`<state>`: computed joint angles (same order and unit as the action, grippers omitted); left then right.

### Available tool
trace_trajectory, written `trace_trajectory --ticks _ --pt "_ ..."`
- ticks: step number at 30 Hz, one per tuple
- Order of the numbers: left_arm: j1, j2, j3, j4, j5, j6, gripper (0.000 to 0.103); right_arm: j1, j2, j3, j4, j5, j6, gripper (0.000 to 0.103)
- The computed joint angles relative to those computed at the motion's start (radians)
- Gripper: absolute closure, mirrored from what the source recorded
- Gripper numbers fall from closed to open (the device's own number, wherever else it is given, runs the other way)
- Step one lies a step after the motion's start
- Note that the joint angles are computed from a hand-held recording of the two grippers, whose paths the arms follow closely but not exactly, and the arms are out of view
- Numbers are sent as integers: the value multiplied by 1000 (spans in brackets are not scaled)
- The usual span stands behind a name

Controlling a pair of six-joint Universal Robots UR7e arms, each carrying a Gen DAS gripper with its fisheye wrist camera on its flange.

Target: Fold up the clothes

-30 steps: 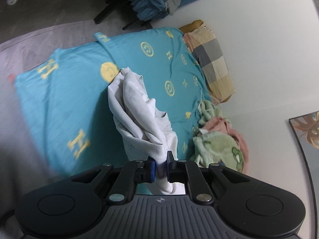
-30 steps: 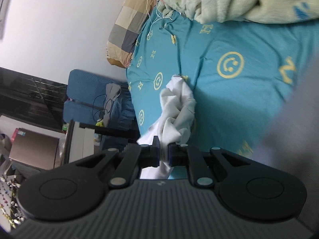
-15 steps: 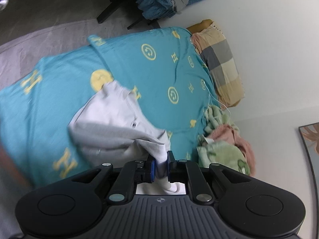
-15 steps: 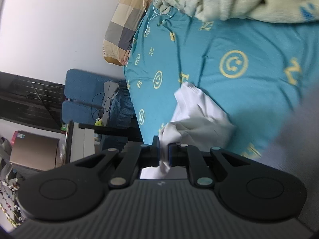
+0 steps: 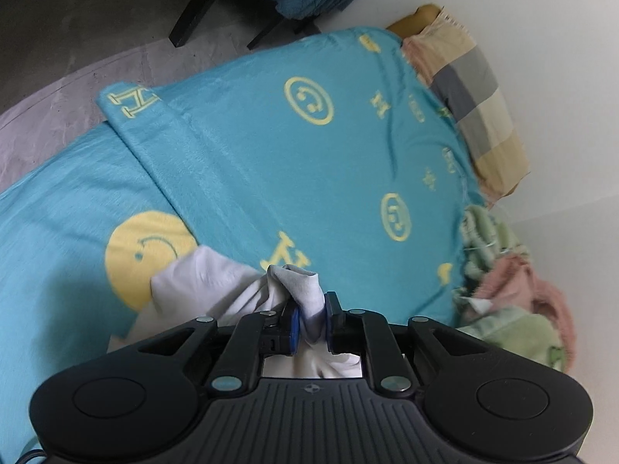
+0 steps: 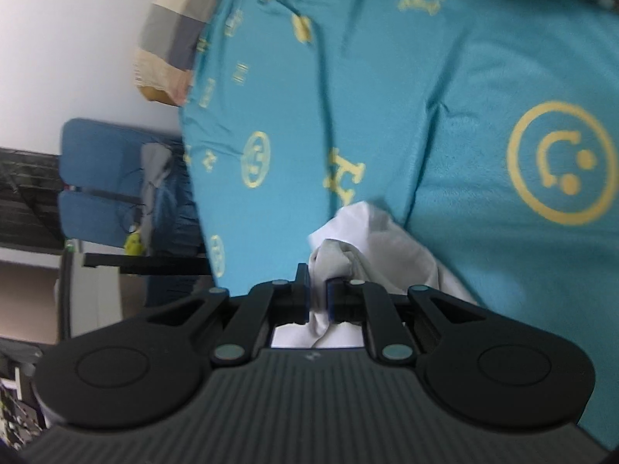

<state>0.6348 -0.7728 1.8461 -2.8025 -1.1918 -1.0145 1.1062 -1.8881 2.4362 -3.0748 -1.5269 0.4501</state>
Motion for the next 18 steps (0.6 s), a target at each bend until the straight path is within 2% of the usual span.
trace_trajectory --ticks 5,10,12,13,14,16,18 --pt "35 44 -45 27 -20 40 87 -30 83 -33 -12 -4 -19 92" --pt "22 42 -22 -8 1 106 85 -41 79 -19 -30 16 -65 91" --pt "-5 37 -15 -11 46 159 76 -52 61 -10 -27 48 -110 90" --pt "-19 35 -11 -12 71 187 63 -55 50 -7 -21 61 -131 89" --pt "-40 35 -9 -17 109 221 51 -57 39 -3 -15 74 -152 86" --pt "-83 37 1 -45 194 307 39 -42 17 6 -28 80 -191 73" --pt "-127 44 15 -87 281 412 31 -6 4 26 -97 60 -255 41"
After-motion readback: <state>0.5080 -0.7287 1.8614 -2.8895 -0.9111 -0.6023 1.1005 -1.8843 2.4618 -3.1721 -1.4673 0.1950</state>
